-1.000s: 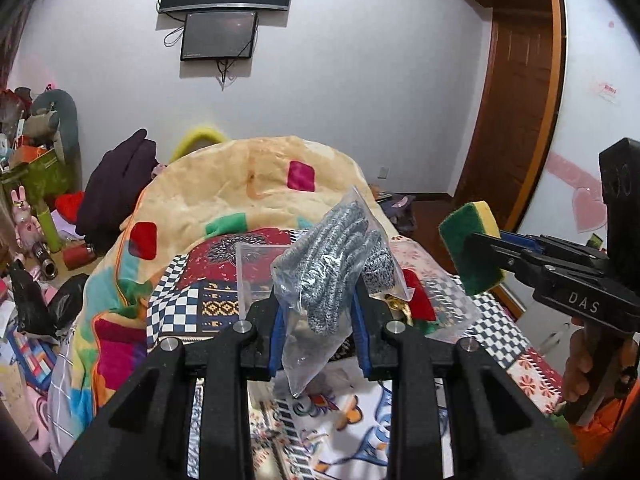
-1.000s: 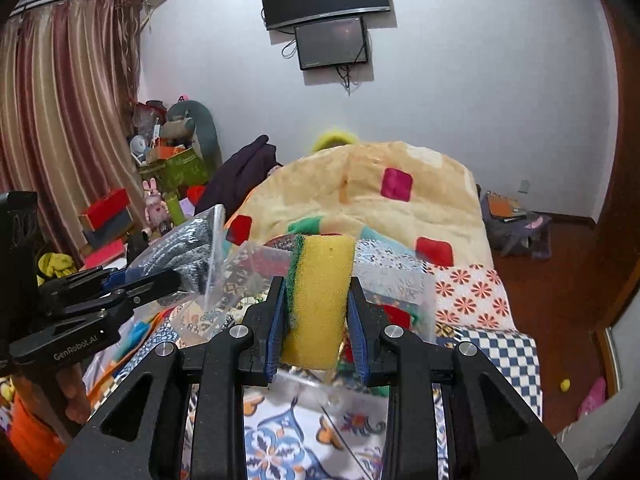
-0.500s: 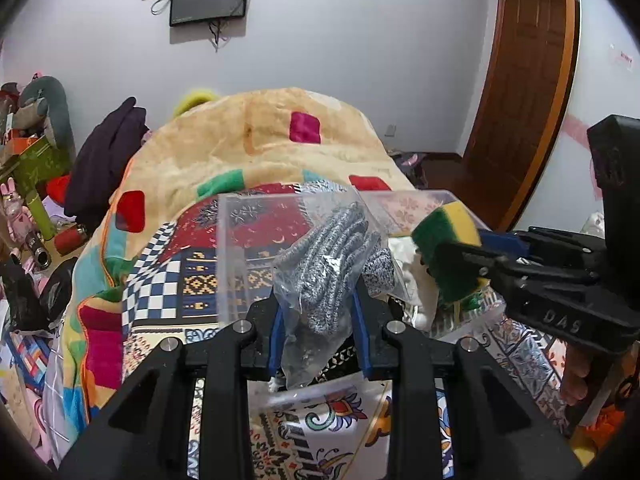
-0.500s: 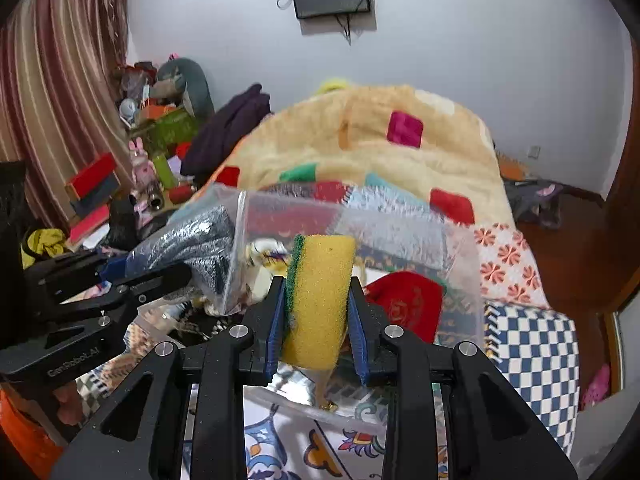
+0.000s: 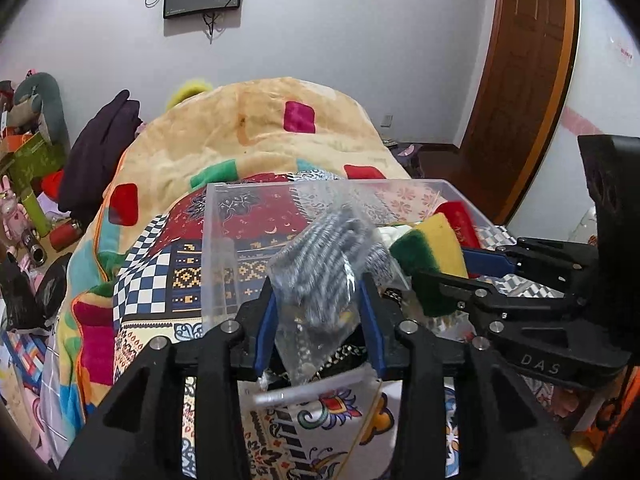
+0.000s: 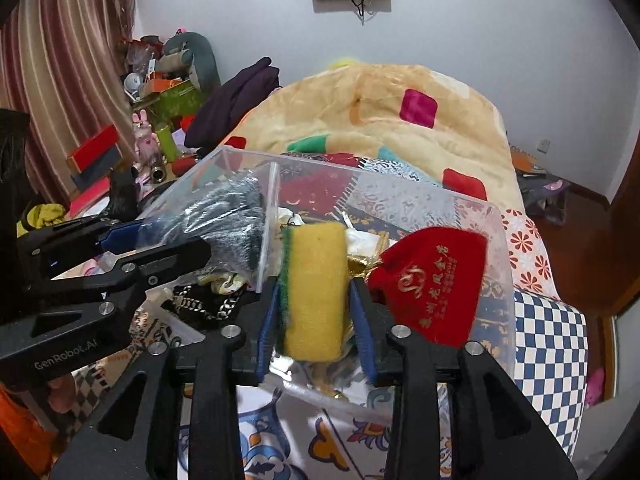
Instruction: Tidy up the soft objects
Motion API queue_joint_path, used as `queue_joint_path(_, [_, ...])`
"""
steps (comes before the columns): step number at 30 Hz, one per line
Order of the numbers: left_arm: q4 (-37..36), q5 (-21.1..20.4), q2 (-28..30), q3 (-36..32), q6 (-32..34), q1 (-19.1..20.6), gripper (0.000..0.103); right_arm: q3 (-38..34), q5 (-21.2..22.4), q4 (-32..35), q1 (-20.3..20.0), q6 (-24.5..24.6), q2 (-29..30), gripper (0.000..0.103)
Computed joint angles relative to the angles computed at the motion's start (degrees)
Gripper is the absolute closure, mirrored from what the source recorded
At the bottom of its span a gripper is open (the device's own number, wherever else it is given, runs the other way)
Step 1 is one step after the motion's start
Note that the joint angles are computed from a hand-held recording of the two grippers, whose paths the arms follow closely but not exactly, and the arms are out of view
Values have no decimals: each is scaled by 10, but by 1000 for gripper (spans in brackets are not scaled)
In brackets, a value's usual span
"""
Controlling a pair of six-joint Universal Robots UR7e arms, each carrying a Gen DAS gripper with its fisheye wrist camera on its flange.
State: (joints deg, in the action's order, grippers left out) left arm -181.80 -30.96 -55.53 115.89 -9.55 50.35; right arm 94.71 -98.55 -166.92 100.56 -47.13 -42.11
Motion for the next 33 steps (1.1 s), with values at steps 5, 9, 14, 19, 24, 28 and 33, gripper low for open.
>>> queue_joint_path(5, [-25,17,-12,19,8,-25,59,14,20,0,0,3,-23,64])
queue_joint_path(9, [-61,36,-23,35,28,-55,59,37,44,-19,2,2,-52,64])
queue_joint_path(14, [-127,61,-28,51,65,-98,59,74,80,-53,3,2,-95,64])
queue_joint_path(19, [-188,78,-32,66,96,-142,58,118,116,-89,5,-2,-144,63])
queue_joint_path(24, [-262,104,-22,74,142,-183,40,164,143,-141,7,-15,-180,47])
queue_joint_path(28, [-307,130,-9,75,172,-207,28,189,155,-170,9,-21,-196,36])
queue_joint_path(33, [-330,147,-4,83,176,-225,19,211,170,-220,3,-17,-199,21])
